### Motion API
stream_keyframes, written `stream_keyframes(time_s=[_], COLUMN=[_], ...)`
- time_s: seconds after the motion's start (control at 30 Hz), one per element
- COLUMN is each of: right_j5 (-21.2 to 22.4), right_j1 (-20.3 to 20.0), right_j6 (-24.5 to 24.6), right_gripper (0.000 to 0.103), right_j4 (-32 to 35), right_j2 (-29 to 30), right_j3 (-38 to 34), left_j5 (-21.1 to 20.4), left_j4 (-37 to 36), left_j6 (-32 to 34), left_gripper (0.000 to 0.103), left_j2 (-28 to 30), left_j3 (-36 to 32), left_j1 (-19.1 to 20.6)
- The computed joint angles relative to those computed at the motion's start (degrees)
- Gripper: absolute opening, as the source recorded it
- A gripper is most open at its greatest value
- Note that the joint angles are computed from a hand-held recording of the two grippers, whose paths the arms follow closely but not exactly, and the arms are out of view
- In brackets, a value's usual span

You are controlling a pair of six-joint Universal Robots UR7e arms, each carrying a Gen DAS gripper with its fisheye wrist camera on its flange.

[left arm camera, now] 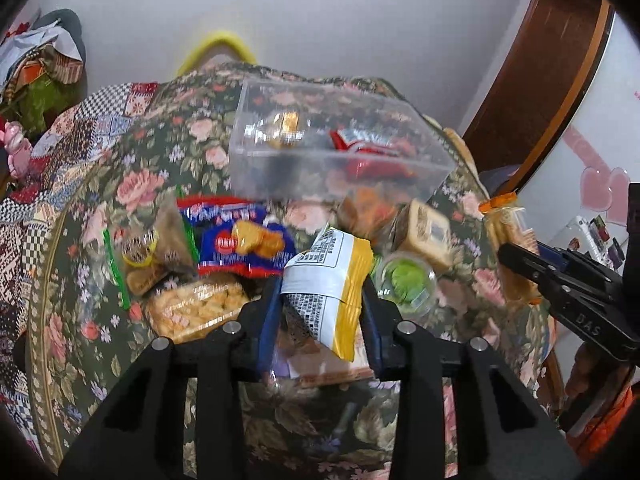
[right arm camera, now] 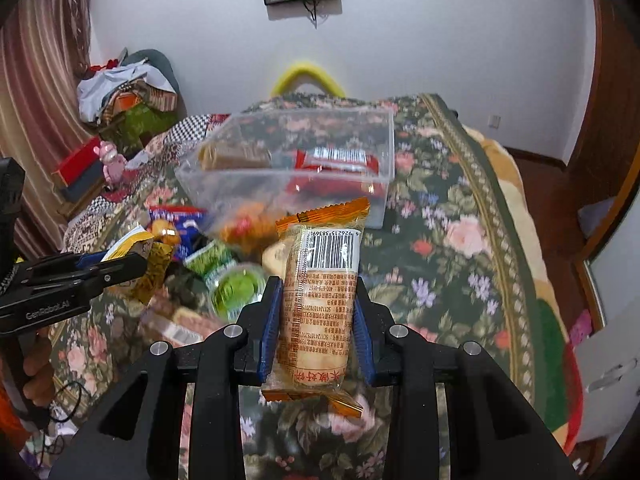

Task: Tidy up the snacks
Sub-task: 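Lower the cracker pack and white-and-yellow bag into the clear box and release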

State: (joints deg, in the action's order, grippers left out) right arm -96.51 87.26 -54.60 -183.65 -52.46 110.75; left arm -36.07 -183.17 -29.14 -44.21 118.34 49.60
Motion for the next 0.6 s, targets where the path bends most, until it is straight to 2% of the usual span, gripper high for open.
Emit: stream_keyframes(time_s=[0.2,0.6], right_j5=[1.4,3.3], right_j1=[0.8,2.3], right_j6=[0.3,1.1], right_gripper=[0.03,0.03], right_j4=[0.3,1.2], right_j2=[1.1,4.0], right_j3=[-1.8,-6.6], left_j5=[1.6,2.0], left_j4=[-1.8,-3.7], left_j6=[3.5,12.4], left_gripper=[0.035,0.035], left_j2=[0.0,0.6], left_j3=[-1.6,-9.3], left_j1=[-0.7,2.6])
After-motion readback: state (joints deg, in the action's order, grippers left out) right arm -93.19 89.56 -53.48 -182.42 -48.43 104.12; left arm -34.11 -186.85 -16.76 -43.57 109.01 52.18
